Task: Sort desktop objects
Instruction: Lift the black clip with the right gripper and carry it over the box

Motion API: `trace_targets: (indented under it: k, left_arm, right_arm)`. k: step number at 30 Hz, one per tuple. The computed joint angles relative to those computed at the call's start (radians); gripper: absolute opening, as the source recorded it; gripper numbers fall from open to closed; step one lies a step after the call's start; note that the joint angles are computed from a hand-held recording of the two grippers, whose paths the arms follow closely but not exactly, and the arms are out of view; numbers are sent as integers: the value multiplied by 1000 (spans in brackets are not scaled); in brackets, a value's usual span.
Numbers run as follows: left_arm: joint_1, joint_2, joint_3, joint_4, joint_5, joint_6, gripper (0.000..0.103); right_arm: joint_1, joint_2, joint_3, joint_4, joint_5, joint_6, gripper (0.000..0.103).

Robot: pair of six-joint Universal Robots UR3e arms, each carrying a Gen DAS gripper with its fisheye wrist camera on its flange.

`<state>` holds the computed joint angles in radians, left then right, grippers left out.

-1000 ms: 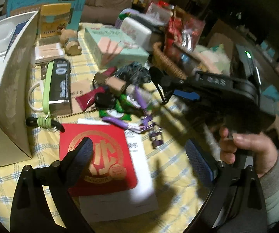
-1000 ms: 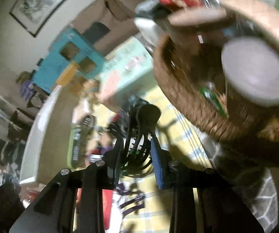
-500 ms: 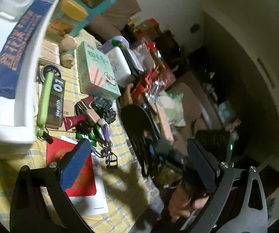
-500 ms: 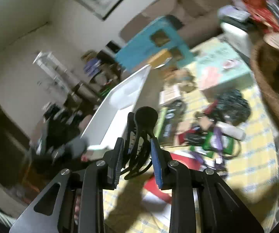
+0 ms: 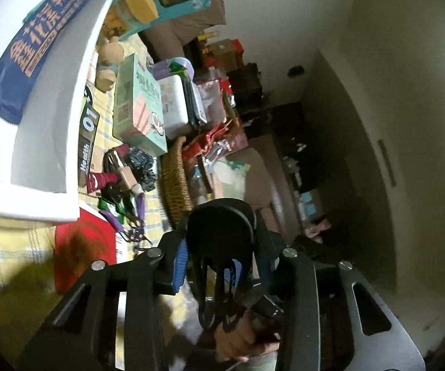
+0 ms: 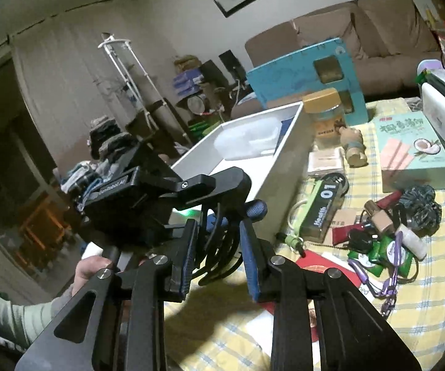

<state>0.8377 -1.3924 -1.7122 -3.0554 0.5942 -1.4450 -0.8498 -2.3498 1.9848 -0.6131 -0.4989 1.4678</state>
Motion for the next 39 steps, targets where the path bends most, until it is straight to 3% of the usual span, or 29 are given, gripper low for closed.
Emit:
trace_targets:
  k: [2,3,5,9,13,16,20,23,25,26,27,30,33,37,39]
  left_arm:
    - [11,-19,3,-37,11,35,34]
    - [16,-33,5,-63,18,64,34]
    - [24,-76,27,-135,36,143,34]
    - [37,-152,94,-253,84,287,34]
    - [62,-172,143,-300,133,330,34]
    - [94,-159,165,-314,167,325,34]
    - [156,-157,187,-307,212,297,34]
    - [206,-184,232,-335,236,300,34]
    - [262,-179,293,-337,232,264,47]
    - [301,-180,320,-335,227,244,74]
    - [349,-173,340,-328,218,216,95]
    - [485,-178,409,-294,193,162,95]
    - [548,-195,441,-242,176,89,95]
    - [554,-158,432,-167,157,40,94]
    - [552,-149,426,-163,161,36,94]
  right_arm:
    - [8,-2,5,-27,11,53,37]
    - [20,3,13,-75,9,118,62]
    - [56,102,-13,-98,-6,175,89]
    - [19,359,-114,253,-13,-94,81]
    - [79,492,-211,383,1,-188,74]
    - [167,501,-254,324,35,-111,65]
    - [293,505,-280,233,76,-26,36]
    - [394,457,-277,7,117,195,35]
    - [474,426,-261,-265,114,428,35]
    - [532,434,-265,-439,95,566,35]
    - [577,450,-272,-577,74,669,35]
    - [715,563,-351,-913,-43,905,35]
    - [897,759,-531,-1171,-286,1045,35]
    - [1149,1067,-872,-1236,-703,980,35]
    - [1209,1204,-1029,-1171,-806,942,35]
